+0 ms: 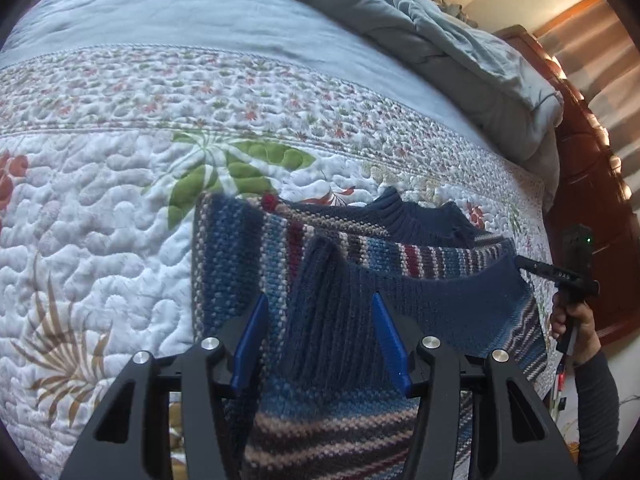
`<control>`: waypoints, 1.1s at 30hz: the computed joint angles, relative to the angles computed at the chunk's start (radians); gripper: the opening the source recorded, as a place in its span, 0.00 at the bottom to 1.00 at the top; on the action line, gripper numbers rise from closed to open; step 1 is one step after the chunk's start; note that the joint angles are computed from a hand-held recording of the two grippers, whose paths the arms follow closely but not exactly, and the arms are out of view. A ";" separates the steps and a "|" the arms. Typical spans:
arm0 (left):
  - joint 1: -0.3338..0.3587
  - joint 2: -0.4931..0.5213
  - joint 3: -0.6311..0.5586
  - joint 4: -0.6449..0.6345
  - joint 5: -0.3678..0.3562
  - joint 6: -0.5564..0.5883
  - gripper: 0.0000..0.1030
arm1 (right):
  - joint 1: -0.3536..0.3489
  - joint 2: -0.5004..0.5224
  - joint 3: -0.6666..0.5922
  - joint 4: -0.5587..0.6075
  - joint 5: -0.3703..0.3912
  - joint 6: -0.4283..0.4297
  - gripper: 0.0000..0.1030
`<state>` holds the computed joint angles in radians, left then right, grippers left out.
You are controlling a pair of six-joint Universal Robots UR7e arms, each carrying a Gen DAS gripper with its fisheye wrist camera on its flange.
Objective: Fold small clothes
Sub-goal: 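Lift the hem with both tools and fold it toward the collar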
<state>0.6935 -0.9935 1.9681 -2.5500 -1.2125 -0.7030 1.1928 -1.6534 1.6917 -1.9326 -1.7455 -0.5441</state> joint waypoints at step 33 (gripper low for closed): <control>-0.153 -0.105 0.026 -0.225 0.175 0.128 0.08 | 0.104 -0.185 0.067 -0.172 0.129 -0.101 0.08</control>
